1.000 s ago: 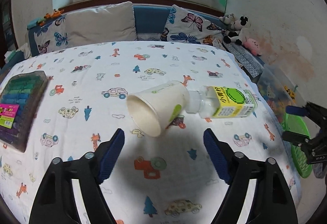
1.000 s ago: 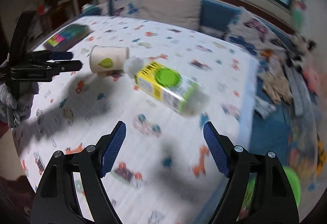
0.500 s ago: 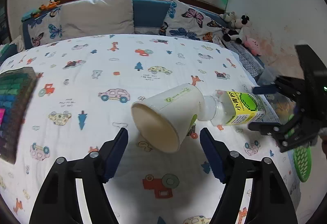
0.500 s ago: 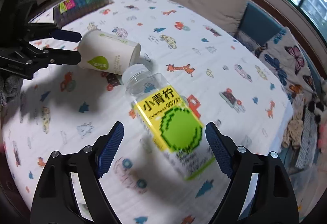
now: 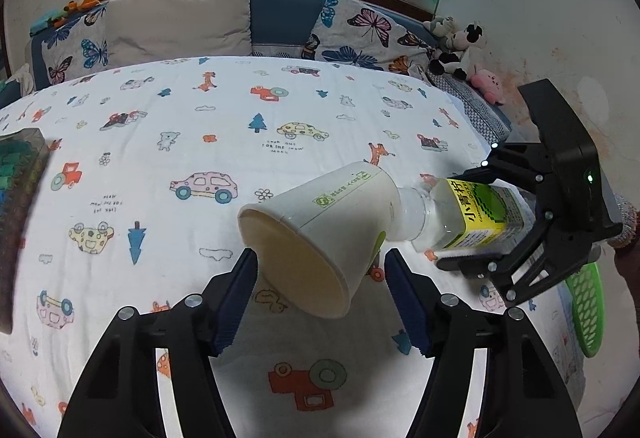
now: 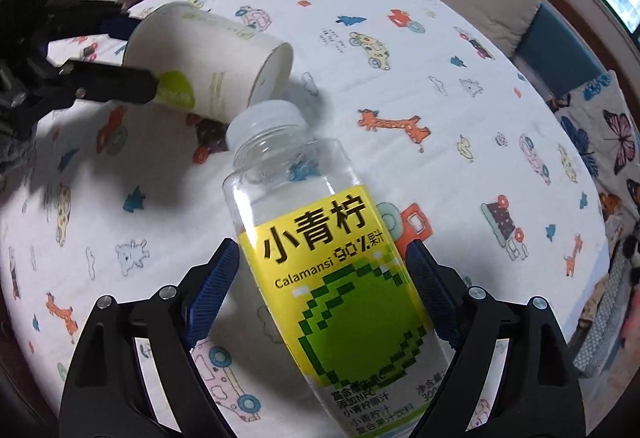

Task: Collect trash
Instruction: 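Grasp the juice bottle with the right gripper while the left gripper grasps the paper cup, then drop the juice bottle and paper cup into the basket with both grippers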

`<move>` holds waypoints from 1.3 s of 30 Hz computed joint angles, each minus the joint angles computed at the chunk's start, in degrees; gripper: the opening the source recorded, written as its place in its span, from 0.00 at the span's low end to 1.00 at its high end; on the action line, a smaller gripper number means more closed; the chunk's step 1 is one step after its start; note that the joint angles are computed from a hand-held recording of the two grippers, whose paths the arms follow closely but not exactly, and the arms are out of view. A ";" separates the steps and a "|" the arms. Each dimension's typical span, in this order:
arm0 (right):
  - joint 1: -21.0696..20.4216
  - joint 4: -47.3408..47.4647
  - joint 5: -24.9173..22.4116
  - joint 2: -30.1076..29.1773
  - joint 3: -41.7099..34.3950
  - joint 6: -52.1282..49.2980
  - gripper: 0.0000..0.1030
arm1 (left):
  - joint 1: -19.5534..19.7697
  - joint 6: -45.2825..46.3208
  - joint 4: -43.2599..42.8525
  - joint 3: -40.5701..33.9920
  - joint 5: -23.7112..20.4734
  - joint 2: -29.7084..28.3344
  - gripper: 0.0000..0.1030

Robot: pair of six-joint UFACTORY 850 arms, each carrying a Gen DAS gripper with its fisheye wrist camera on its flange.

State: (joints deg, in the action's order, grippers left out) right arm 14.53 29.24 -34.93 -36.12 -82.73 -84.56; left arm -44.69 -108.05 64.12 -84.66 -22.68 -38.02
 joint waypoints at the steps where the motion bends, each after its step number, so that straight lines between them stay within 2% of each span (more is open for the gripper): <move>1: -0.21 -0.11 -1.13 -0.10 -0.29 0.76 0.70 | 0.06 0.24 0.04 -0.14 0.13 -0.12 0.59; 4: -0.96 -0.62 -3.64 -0.23 -0.90 4.40 0.63 | 0.34 -1.00 1.54 -0.17 1.19 -0.22 0.55; 7: -1.62 1.21 -4.01 1.09 0.96 4.47 0.59 | 0.62 -3.08 3.65 -0.16 2.01 -0.31 0.54; 9: -2.22 3.16 -4.11 2.11 2.47 4.95 0.57 | 0.89 -5.69 5.96 0.06 3.23 -0.29 0.50; 12: -3.06 6.50 -2.91 4.49 5.84 4.83 0.56 | 1.10 -6.98 7.18 -0.08 4.92 -0.54 0.38; 14: -3.51 8.74 -2.35 5.91 7.69 4.26 0.56 | 0.94 -9.59 10.02 0.11 5.94 -0.41 0.24; 19: -5.54 16.15 -1.17 10.29 13.39 2.74 0.55 | -0.20 -9.80 10.12 -0.16 5.59 -0.39 0.06; 30: -10.00 30.99 1.86 23.11 28.28 -5.15 0.55 | -5.36 -14.32 16.63 0.88 2.42 2.70 0.05; 35: -13.47 34.59 2.20 28.19 32.96 -6.80 0.55 | -7.90 -12.05 16.39 -0.99 1.18 2.62 0.05; 39: -18.09 35.80 3.69 31.13 35.65 -7.63 0.55 | -9.78 -7.67 14.50 -4.53 1.24 0.92 0.05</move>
